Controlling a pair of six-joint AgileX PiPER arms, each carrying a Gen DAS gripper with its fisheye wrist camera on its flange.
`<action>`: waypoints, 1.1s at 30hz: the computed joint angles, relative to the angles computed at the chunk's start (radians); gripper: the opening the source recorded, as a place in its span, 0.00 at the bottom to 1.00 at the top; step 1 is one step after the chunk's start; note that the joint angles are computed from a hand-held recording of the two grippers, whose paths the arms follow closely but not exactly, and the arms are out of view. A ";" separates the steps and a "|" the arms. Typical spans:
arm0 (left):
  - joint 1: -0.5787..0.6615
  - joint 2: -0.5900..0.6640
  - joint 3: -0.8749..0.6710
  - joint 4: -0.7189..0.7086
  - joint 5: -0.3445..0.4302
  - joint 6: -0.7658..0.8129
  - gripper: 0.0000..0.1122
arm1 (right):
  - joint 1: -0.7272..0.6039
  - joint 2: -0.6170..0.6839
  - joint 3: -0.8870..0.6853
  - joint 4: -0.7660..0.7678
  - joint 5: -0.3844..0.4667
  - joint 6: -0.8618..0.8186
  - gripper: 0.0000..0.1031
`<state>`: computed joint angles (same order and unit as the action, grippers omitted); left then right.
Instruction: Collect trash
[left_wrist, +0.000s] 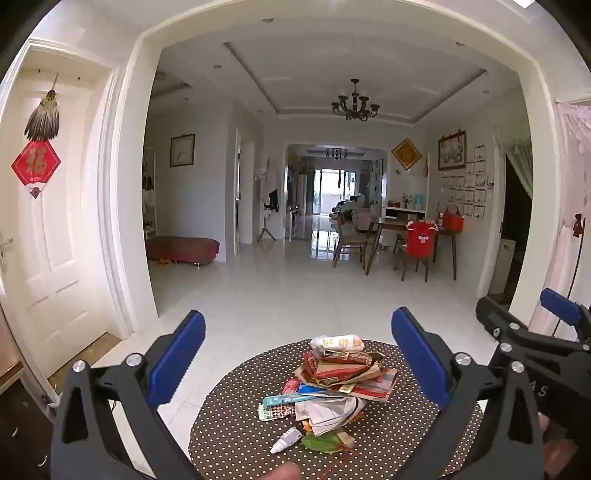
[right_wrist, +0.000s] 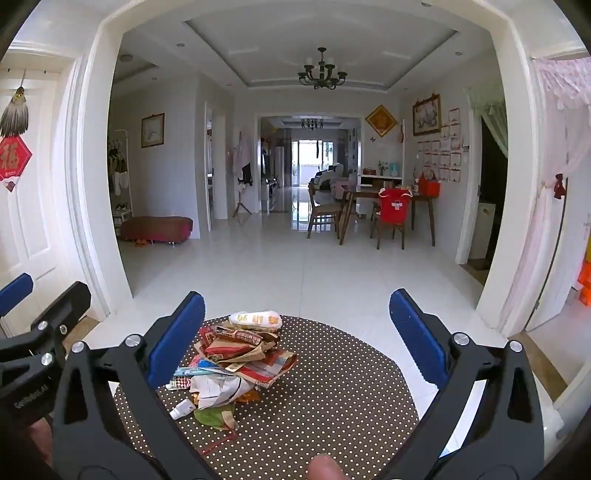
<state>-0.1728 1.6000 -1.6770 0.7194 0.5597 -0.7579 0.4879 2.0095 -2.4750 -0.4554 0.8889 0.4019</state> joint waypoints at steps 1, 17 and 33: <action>-0.001 0.002 -0.002 0.001 0.001 -0.001 0.88 | -0.003 0.002 -0.003 0.004 -0.002 -0.001 0.95; 0.024 -0.021 0.024 -0.082 -0.042 0.041 0.88 | 0.003 -0.027 0.058 -0.025 -0.047 0.028 0.95; 0.042 -0.027 0.040 -0.144 -0.079 0.085 0.88 | -0.003 0.002 -0.027 0.008 -0.010 -0.012 0.95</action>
